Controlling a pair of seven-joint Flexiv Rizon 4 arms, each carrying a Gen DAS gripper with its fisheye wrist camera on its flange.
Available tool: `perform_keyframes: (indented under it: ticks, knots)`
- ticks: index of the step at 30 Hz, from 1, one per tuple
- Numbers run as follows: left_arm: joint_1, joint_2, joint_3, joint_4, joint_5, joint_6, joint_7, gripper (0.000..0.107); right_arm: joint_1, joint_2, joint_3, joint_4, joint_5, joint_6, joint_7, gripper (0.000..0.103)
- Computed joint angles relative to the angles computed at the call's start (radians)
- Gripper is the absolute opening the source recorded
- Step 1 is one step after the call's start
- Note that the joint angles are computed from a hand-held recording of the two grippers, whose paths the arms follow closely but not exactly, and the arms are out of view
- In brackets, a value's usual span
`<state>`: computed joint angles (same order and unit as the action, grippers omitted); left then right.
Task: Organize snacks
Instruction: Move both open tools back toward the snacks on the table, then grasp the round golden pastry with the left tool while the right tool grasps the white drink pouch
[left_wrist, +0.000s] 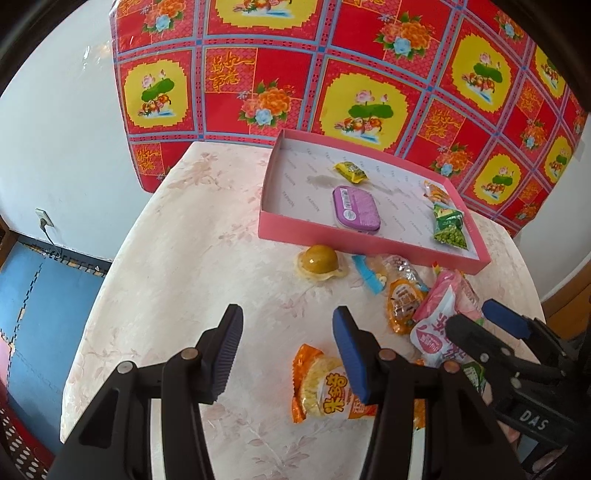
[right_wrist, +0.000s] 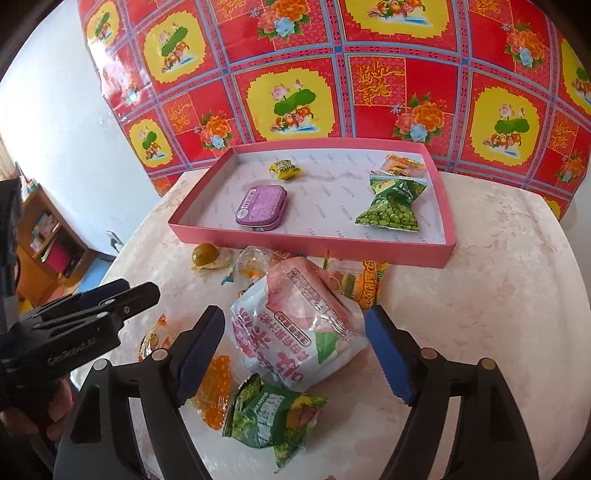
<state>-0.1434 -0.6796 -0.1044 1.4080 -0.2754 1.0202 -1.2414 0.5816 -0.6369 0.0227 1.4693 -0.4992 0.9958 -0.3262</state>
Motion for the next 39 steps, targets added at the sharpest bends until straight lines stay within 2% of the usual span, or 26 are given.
perform_keyframes:
  ticks: [10,18,19,21,22,23,26,36,39]
  knots:
    - [0.012,-0.005,-0.003,0.001,-0.013,-0.004,-0.003,0.053,0.031,-0.053,-0.013,-0.093,-0.037,-0.123,-0.072,0.08]
    - [0.009,-0.018,-0.006,-0.013,-0.013,-0.016,-0.005,0.053,0.03,-0.043,-0.016,-0.074,-0.04,-0.099,-0.049,0.079]
    - [0.008,-0.02,-0.007,-0.016,-0.012,-0.018,-0.005,0.053,0.037,-0.036,-0.029,-0.062,-0.055,-0.091,-0.029,0.07]
    - [0.004,-0.027,-0.006,-0.028,-0.01,-0.023,-0.007,0.053,0.039,-0.022,-0.042,-0.041,-0.079,-0.063,-0.003,0.044]
    - [0.003,-0.03,-0.007,-0.033,-0.01,-0.025,-0.006,0.053,0.035,-0.019,-0.04,-0.039,-0.08,-0.063,0.003,0.027]
    - [0.0,-0.037,-0.007,-0.044,-0.009,-0.029,-0.008,0.053,0.028,-0.018,-0.034,-0.036,-0.073,-0.054,0.007,0.025]
    - [-0.006,-0.053,-0.01,-0.073,-0.007,-0.035,-0.008,0.053,0.015,-0.007,-0.028,-0.01,-0.066,-0.008,0.026,0.025]
    - [-0.043,-0.141,0.01,-0.217,0.031,-0.062,-0.025,0.053,-0.001,0.031,-0.017,0.05,-0.053,0.044,0.051,0.026]
    - [-0.047,-0.16,0.009,-0.242,0.04,-0.072,-0.023,0.052,-0.01,0.039,-0.006,0.059,-0.036,0.068,0.052,0.033]
